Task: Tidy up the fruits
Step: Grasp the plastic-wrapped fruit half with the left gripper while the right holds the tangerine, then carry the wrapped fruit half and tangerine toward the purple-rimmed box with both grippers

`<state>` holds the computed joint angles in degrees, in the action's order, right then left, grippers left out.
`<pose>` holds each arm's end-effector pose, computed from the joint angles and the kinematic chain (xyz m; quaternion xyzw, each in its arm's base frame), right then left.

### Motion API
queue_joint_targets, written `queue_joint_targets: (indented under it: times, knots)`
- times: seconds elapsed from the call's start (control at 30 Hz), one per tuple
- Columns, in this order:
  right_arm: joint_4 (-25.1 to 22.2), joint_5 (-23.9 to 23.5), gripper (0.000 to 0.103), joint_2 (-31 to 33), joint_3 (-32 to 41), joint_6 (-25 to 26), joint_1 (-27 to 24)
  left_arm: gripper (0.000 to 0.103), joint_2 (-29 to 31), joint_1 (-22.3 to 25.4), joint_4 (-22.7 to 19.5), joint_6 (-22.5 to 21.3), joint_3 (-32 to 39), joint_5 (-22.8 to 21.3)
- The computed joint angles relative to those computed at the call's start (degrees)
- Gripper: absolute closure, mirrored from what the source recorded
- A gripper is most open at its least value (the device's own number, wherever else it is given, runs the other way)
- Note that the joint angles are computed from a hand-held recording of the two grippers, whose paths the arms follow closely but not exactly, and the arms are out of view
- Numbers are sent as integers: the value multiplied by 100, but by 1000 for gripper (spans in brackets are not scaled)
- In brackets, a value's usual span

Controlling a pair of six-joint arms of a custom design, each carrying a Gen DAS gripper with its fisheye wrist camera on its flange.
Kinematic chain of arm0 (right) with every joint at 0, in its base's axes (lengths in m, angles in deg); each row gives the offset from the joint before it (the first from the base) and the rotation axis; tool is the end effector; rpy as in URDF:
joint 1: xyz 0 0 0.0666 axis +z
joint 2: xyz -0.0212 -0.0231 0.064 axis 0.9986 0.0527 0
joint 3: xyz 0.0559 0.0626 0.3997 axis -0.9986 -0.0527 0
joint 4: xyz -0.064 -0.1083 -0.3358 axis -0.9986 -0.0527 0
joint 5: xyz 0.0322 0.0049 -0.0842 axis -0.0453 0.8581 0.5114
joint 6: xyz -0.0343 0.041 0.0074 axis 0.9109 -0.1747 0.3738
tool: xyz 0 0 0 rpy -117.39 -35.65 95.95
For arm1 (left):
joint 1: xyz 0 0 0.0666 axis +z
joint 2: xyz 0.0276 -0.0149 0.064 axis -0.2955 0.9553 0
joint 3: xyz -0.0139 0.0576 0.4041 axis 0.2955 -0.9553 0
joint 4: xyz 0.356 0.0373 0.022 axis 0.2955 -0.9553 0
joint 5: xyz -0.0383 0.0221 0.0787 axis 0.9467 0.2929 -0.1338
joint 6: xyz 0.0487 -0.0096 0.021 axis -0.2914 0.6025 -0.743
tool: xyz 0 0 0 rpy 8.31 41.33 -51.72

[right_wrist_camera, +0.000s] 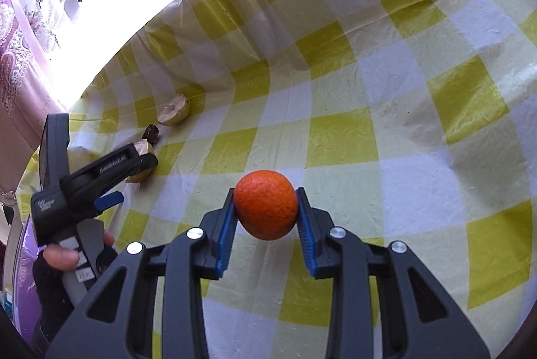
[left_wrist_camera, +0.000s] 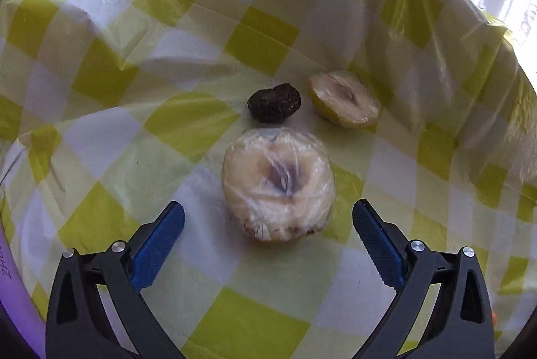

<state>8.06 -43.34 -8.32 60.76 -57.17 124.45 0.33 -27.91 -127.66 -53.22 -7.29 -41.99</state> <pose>0.2729 0.1926 0.4213 0.1828 0.8882 0.1532 0.3927 0.4370 -0.0828 0.4224 -0.0445 0.9472 -0.0687 0.3101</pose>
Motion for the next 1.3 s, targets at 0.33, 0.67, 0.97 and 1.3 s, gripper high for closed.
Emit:
queue_joint_targets:
  times: [0.33,0.67,0.97,1.3]
  knots:
    - [39,75,69,-41,-23,-26,37,46,-585,-208,153,-820,-543,-148]
    - [-22,147,69,-56,-14,-99,37,46,-3016,615,-63,-1162,-2302,1578]
    - [-45,277,69,-84,-39,-204,58,46,-3370,694,-36,-1329,-2527,1881]
    - [-140,260,69,-52,10,-230,63,46,-3352,645,-22,-1459,-2525,1906]
